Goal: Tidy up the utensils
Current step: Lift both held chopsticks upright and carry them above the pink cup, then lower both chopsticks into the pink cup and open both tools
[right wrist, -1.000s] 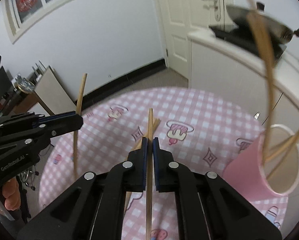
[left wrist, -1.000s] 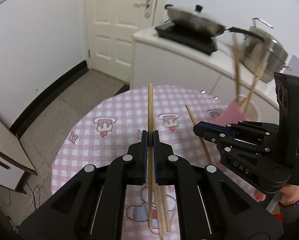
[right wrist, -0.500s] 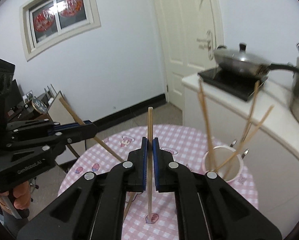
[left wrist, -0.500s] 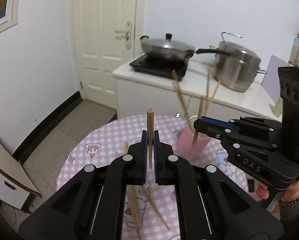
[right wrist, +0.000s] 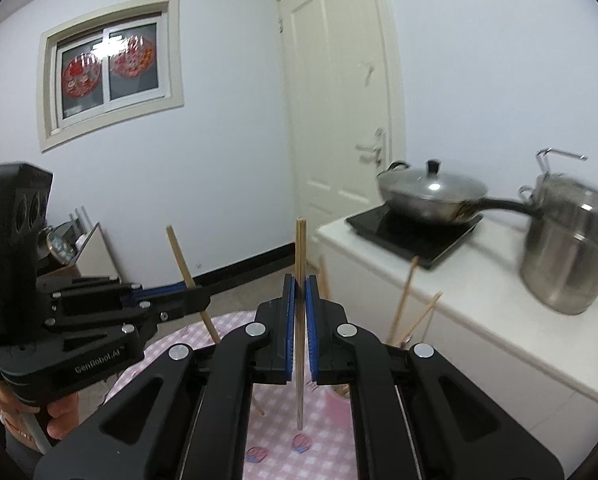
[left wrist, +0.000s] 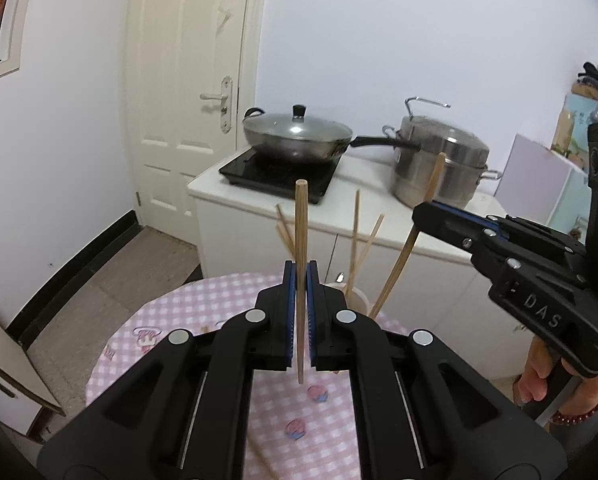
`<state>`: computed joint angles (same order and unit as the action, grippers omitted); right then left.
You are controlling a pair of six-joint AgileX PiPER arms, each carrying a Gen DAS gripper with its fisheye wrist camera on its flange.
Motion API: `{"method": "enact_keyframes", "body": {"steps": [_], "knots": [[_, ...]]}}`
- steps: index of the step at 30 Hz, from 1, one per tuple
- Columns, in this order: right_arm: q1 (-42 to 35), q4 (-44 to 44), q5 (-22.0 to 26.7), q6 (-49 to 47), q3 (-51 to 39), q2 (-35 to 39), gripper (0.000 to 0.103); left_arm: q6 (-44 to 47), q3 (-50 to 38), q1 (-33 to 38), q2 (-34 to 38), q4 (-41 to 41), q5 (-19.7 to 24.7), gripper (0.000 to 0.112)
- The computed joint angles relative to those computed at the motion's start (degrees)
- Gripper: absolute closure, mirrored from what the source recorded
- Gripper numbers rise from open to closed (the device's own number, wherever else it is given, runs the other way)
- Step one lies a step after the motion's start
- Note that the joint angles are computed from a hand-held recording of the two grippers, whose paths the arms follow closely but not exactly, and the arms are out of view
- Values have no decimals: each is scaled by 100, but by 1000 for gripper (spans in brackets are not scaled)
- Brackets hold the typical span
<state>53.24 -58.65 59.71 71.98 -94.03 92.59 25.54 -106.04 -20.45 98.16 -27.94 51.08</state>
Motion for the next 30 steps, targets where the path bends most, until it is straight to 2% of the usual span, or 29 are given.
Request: {"method": "enact_keyframes", "body": {"steps": [6, 12, 15, 20, 30], "knots": [[-6, -494, 241, 149, 104, -109, 99, -328, -543, -207, 378, -77, -21, 107], [-138, -922, 240, 427, 324, -112, 99, -710, -773, -483, 665, 85, -441, 107], [-259, -951, 99, 548, 483, -117, 99, -806, -653, -606, 730, 146, -846, 107], [-393, -949, -68, 754, 774, -153, 99, -769, -371, -718, 836, 134, -1227, 107], [-479, -954, -314, 1358, 1508, -295, 99, -416, 295, -774, 869, -3, -1546, 107]]}}
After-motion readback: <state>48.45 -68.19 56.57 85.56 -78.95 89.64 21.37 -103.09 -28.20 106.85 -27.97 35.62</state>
